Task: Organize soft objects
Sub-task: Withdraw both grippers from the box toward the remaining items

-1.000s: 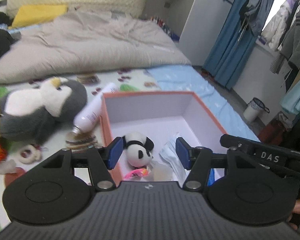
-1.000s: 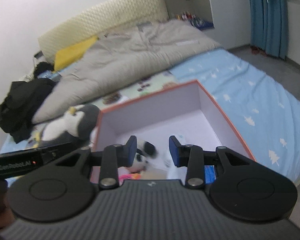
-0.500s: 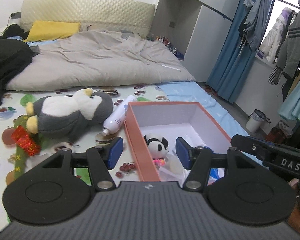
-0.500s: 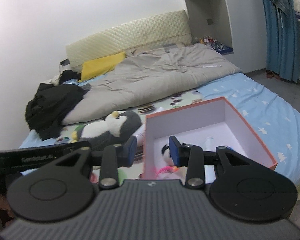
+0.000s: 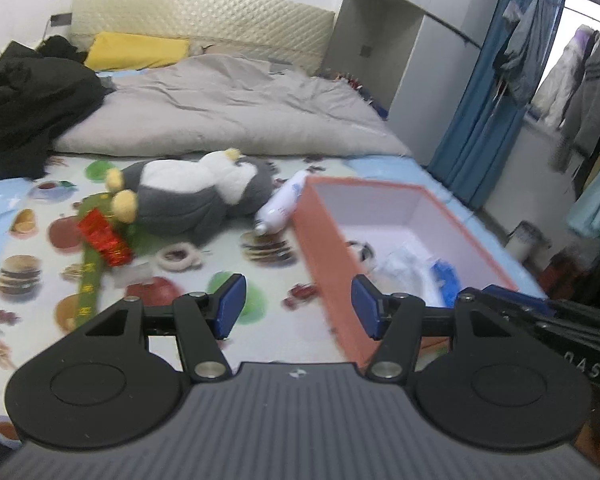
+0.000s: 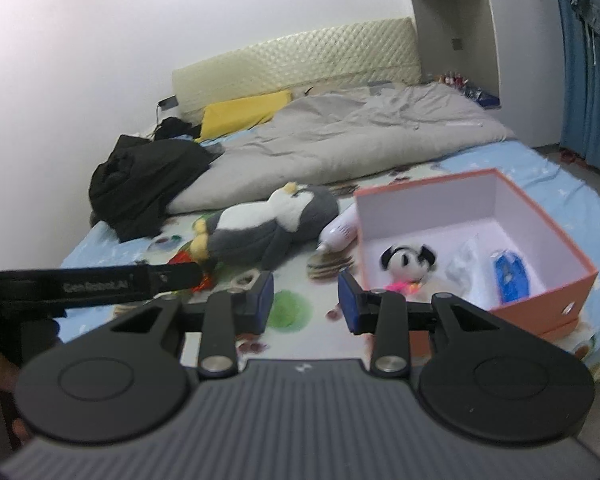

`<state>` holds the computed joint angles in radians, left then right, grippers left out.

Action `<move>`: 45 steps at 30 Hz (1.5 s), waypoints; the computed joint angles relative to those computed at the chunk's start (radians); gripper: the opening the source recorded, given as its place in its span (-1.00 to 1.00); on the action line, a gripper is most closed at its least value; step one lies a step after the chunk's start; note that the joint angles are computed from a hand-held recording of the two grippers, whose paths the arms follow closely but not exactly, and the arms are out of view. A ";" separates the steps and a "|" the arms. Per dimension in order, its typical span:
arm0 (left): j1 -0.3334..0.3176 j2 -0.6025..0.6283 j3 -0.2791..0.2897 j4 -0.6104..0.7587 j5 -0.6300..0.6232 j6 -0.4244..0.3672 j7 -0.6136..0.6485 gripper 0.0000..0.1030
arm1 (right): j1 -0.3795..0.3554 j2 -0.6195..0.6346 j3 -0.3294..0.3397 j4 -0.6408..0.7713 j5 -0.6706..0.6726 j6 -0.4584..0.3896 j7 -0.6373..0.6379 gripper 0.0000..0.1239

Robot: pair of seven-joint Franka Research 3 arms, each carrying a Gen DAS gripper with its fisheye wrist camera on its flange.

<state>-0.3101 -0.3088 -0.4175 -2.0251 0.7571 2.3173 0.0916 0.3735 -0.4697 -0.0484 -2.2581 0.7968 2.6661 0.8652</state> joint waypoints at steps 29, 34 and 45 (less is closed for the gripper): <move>-0.012 -0.287 -0.031 -0.362 -0.129 0.024 -0.105 0.25 | 0.147 -0.133 0.032 -0.255 0.014 0.062 -0.015 -0.37; 0.008 -0.283 -0.019 -0.390 -0.127 0.061 -0.118 0.25 | 0.166 -0.098 0.019 -0.243 0.039 0.075 -0.053 -0.37; 0.096 -0.180 0.019 -0.407 -0.070 0.167 -0.145 0.25 | 0.150 0.080 0.025 -0.150 0.096 0.065 -0.142 -0.12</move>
